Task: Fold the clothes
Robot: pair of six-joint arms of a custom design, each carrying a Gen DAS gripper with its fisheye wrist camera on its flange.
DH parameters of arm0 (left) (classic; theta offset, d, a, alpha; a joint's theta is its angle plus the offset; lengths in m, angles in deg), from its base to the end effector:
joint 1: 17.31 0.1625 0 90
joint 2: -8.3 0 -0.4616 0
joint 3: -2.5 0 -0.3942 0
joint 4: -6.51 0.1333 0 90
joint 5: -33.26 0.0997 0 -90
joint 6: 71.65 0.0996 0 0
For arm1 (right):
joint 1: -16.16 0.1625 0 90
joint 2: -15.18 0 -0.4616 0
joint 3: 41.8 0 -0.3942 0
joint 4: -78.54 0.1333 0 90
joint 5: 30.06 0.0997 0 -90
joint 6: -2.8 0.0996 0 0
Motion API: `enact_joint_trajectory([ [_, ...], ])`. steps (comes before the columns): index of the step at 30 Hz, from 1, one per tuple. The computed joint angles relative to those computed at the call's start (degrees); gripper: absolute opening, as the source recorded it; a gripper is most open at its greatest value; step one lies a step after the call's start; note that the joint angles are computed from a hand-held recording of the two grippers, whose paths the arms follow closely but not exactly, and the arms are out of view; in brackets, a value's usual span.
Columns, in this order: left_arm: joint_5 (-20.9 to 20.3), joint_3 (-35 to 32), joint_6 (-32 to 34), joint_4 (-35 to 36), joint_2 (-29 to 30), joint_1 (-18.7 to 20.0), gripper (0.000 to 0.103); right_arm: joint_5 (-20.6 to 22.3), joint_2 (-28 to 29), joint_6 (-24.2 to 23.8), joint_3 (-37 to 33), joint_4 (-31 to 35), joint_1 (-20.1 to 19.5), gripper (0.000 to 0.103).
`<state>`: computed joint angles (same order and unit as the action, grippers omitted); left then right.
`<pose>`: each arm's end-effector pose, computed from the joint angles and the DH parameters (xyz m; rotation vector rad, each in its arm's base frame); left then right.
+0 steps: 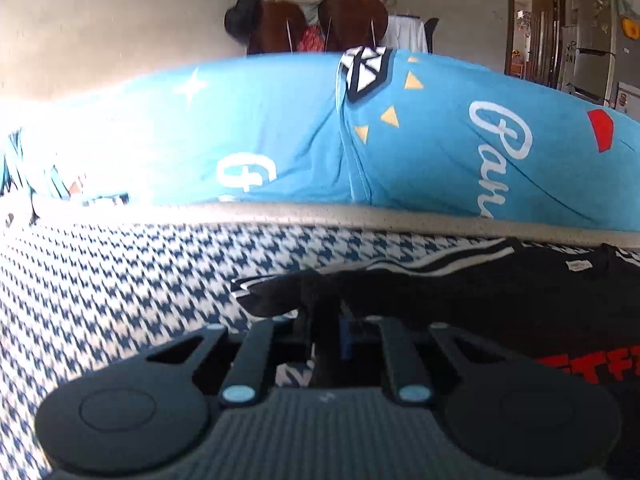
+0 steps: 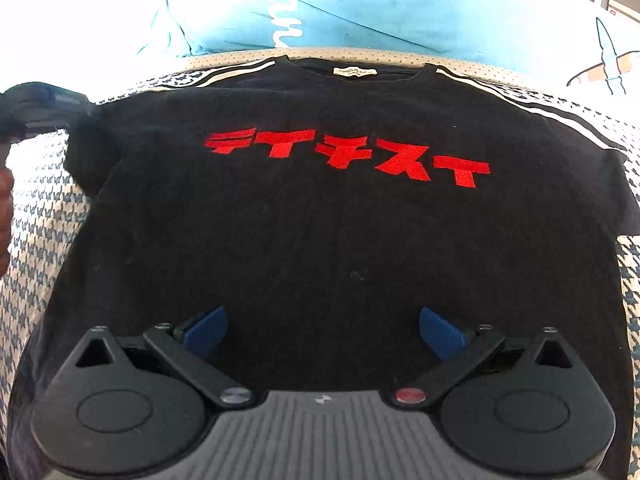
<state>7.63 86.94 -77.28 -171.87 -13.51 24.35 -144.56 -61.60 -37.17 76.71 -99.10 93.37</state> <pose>-0.3883 -0.6441 -0.0116 0.4856 2.0753 -1.0322 -0.0286 -0.5413 0.3580 0.3403 -2.3223 0.6614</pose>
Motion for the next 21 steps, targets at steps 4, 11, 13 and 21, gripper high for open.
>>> enact_joint_trajectory([
  [4, -0.46, -0.37, -11.09, 12.61, -2.23, 1.47, 0.013, -0.61, 0.43, 0.52, -0.03, -0.66, 0.16, 0.103],
  [11, 1.11, 0.56, -32.29, 32.12, -6.56, 3.19, 0.023, -1.65, 0.73, 0.22, -0.18, -0.92, 0.55, 0.103],
  [13, 2.37, 0.51, -34.94, 34.14, -7.26, 3.47, 0.023, -1.76, 0.77, 0.23, -0.18, -1.02, 0.60, 0.103],
  [21, -4.72, 2.48, -32.80, 21.61, -9.89, 5.95, 0.030, -2.26, 1.42, -0.36, -0.37, -2.07, 0.76, 0.103],
])
